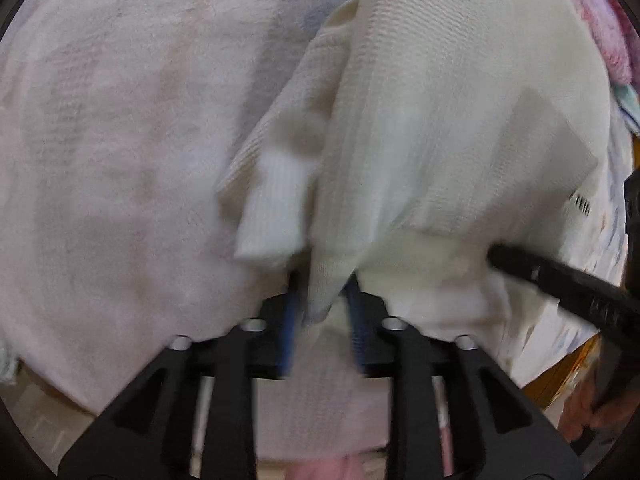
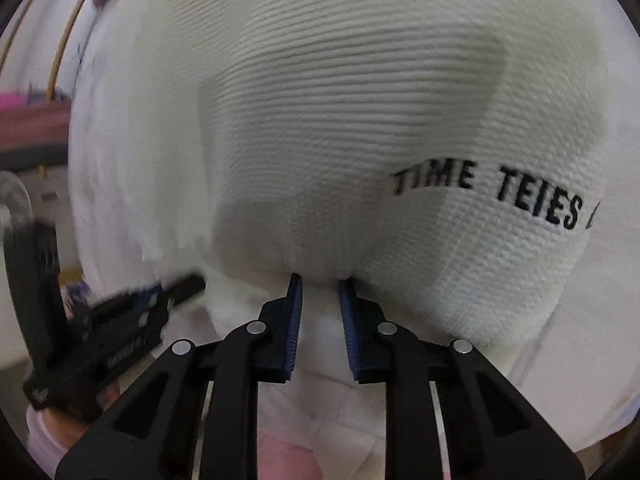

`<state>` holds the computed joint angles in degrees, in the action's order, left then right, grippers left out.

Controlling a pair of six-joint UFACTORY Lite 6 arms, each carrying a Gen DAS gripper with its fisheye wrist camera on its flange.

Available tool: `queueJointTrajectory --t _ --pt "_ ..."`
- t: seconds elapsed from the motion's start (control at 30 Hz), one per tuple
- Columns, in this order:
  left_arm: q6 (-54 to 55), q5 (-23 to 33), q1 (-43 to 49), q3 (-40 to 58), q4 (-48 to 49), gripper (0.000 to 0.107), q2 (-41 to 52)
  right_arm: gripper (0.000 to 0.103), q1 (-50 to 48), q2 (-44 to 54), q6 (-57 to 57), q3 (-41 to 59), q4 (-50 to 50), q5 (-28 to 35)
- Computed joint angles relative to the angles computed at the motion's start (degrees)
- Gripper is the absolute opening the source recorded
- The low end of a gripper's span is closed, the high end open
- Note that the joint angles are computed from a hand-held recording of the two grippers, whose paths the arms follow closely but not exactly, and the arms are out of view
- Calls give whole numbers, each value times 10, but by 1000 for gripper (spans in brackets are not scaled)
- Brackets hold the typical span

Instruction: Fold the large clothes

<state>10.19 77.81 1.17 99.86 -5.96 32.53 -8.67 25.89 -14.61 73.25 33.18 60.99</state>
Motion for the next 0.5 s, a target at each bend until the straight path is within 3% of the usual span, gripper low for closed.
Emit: queueJointTrajectory --t 0.13,0.2,0.27,0.33,0.37,0.5 --pt "72 65 6 25 31 38 -66 18 -19 -7 13 5 1 40" --pt "83 78 -9 33 53 25 -89 18 -11 -22 17 -9 -6 35" --pt "63 74 -17 56 29 19 -86 21 4 -28 35 -9 -9 26" --pt "37 40 -32 53 21 15 -75 21 15 -30 56 -4 -21 32" --pt "23 9 -42 41 20 7 -58 23 16 -25 63 9 -23 47" --pt "-15 -103 -27 -38 6 3 8 23 -3 -40 98 91 -89 80"
